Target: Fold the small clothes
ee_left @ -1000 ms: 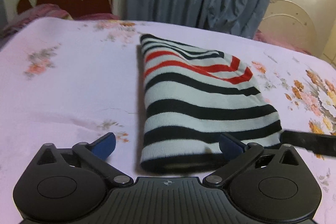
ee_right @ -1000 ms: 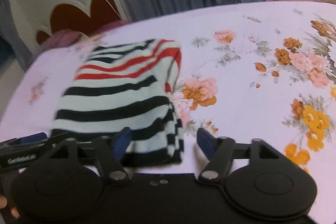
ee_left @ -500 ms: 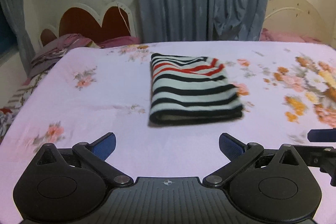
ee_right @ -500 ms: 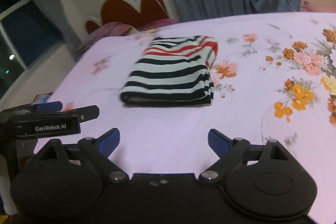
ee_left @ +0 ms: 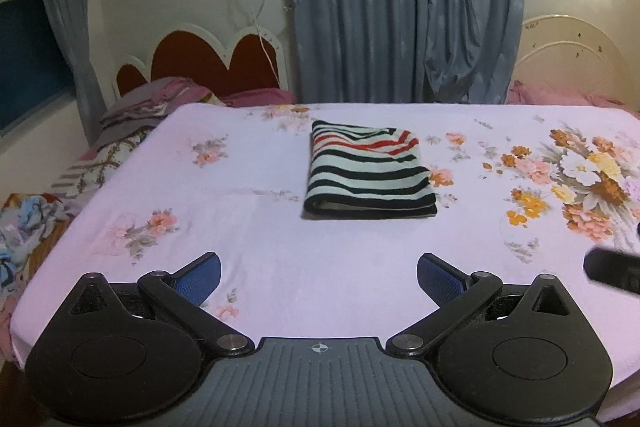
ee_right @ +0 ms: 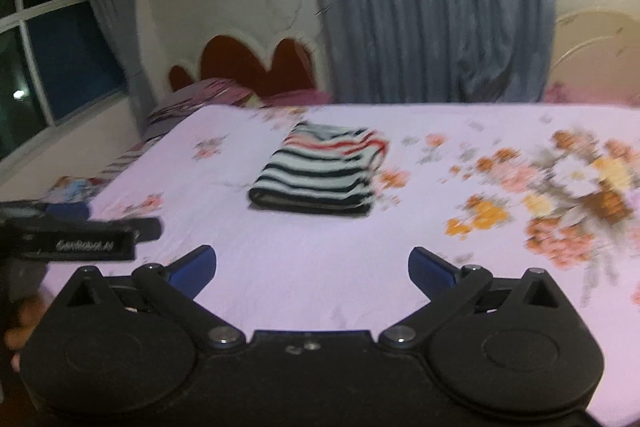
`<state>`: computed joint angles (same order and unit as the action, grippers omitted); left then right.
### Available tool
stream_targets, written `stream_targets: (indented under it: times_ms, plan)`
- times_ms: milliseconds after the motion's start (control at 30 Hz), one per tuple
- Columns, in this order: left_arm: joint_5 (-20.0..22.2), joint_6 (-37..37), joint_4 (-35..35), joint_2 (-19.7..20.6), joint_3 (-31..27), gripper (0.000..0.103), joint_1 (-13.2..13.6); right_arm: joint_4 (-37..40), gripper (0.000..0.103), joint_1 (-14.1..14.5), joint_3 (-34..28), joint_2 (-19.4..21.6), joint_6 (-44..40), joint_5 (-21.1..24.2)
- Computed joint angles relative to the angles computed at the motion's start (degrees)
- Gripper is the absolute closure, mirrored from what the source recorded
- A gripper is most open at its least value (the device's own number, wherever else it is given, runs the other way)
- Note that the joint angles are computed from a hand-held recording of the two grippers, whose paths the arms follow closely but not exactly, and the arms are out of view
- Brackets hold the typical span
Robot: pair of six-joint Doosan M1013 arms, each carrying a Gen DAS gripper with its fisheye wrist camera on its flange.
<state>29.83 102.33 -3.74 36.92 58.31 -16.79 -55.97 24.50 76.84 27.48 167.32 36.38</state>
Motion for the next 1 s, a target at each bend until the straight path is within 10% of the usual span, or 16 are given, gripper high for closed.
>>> stream_targets:
  times_ms: [1000]
  plan:
    - [-3.4, 0.8, -4.1, -4.9, 6.2, 0.000, 0.4, -13.5, 0.001, 2.4, 2.6, -1.5, 12.6, 3.1]
